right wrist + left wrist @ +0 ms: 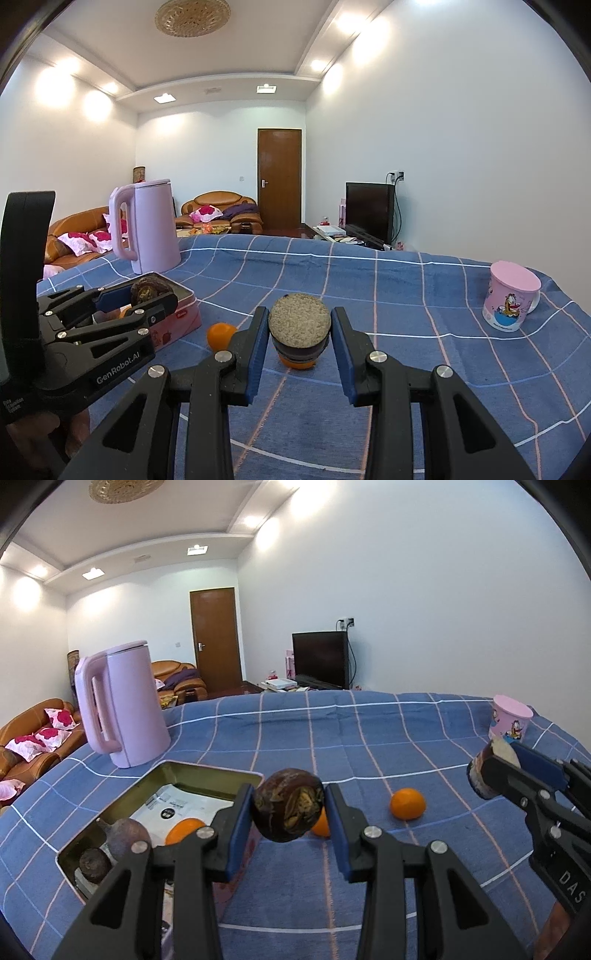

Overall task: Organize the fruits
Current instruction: 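Lower into the tin and open the right tool while the left tool releases its fruit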

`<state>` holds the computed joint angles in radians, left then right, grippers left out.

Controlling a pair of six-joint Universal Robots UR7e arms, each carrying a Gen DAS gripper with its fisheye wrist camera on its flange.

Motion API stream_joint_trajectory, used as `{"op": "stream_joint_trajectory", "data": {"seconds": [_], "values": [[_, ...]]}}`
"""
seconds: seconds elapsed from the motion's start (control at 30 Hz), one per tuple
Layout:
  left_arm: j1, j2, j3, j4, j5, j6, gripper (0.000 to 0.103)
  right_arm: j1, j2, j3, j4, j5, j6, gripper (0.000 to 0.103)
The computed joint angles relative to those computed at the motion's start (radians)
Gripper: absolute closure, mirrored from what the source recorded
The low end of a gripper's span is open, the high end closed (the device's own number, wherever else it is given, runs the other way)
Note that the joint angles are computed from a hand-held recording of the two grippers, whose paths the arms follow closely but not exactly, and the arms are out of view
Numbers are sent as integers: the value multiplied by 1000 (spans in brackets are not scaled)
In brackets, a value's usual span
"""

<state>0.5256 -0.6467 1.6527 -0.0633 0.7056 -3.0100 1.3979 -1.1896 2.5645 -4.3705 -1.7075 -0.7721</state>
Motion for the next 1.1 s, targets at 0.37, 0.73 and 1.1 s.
{"op": "stream_joint_trajectory", "data": {"seconds": [0.37, 0.73, 1.1], "values": [[34, -40, 16, 21, -28, -13, 62, 68, 50, -33, 49, -49, -8, 67], [92, -105, 32, 54, -58, -34, 62, 147, 106, -91, 151, -64, -2, 67], [151, -160, 38, 85, -89, -53, 62, 219, 165, -146, 218, -88, -19, 67]]}}
